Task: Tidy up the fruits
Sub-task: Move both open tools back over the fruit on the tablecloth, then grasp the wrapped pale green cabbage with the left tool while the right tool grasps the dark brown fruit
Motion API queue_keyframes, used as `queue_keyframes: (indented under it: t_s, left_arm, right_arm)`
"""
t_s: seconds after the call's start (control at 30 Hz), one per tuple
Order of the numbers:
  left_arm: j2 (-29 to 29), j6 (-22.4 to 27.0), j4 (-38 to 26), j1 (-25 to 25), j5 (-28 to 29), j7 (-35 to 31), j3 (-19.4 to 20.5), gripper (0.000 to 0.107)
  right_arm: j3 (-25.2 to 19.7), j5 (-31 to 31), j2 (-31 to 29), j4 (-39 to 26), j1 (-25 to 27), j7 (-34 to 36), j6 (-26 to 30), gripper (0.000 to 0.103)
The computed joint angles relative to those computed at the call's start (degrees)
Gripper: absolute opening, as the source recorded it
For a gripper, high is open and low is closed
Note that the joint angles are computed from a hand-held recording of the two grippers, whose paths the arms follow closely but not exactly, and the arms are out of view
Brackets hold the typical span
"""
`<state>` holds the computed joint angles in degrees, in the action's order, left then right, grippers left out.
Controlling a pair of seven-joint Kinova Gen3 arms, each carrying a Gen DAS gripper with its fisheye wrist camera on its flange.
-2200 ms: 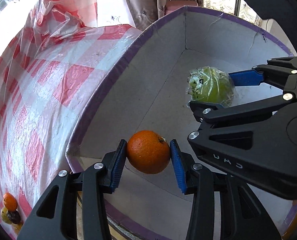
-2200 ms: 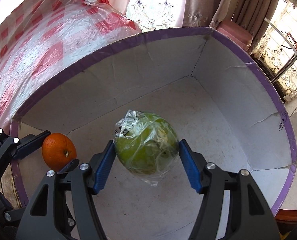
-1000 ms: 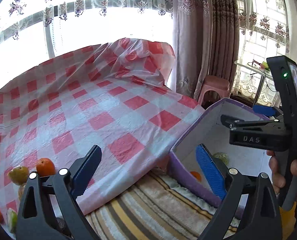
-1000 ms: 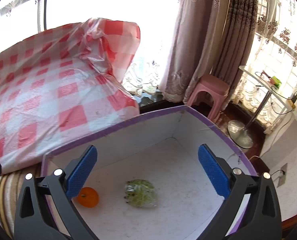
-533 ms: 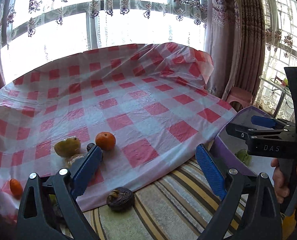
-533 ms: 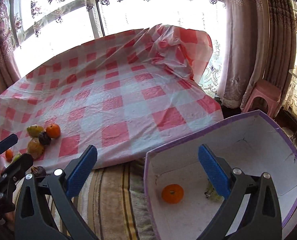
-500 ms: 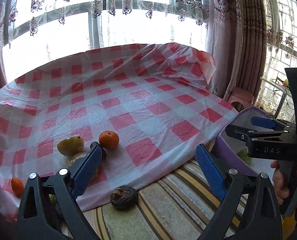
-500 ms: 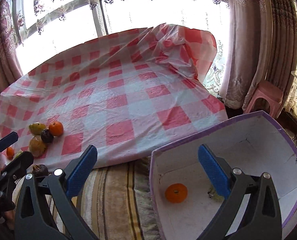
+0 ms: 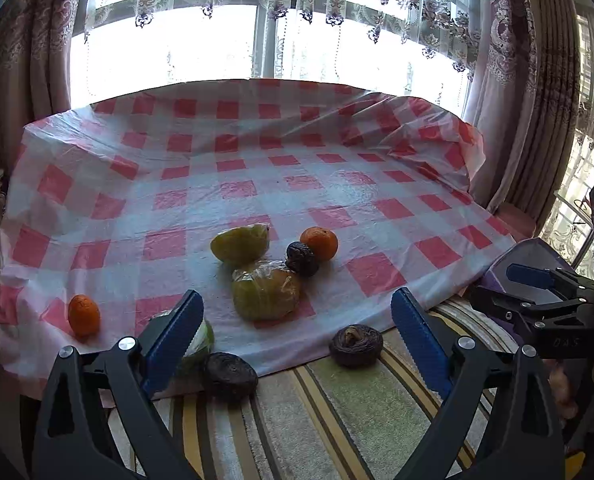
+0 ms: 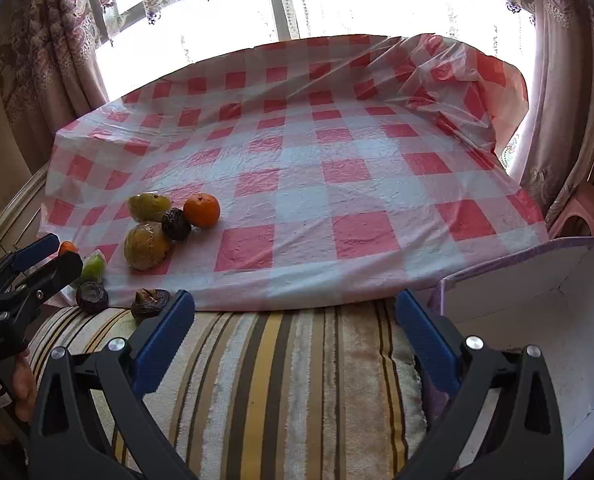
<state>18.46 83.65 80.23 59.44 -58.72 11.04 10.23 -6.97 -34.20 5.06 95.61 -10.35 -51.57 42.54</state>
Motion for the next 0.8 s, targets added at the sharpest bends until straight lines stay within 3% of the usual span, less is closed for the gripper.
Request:
queue_keyframes:
  t_s: [0.27,0.5,0.8]
  left_arm:
    - [-2.67,1.83,4.69,-0.67,2.63,5.34,1.51,0.091]
    - [-4.64,0.50,7.96,-1.98,3.58,9.24,2.99,0.091]
    - [-7.14,-1.31,11.15,-5.36,6.72,13.60,4.37,0.090]
  right_arm:
    - [-2.15,1.65,0.72,-1.18,-3.48,0.96,2.51,0.101]
    - [-3.61,8.42,3.05,-4.08,-8.00,-3.53,3.57,0.100]
    - [-4.88,15.80,6.49,-7.75,-12.66,-9.50,5.87,0.083]
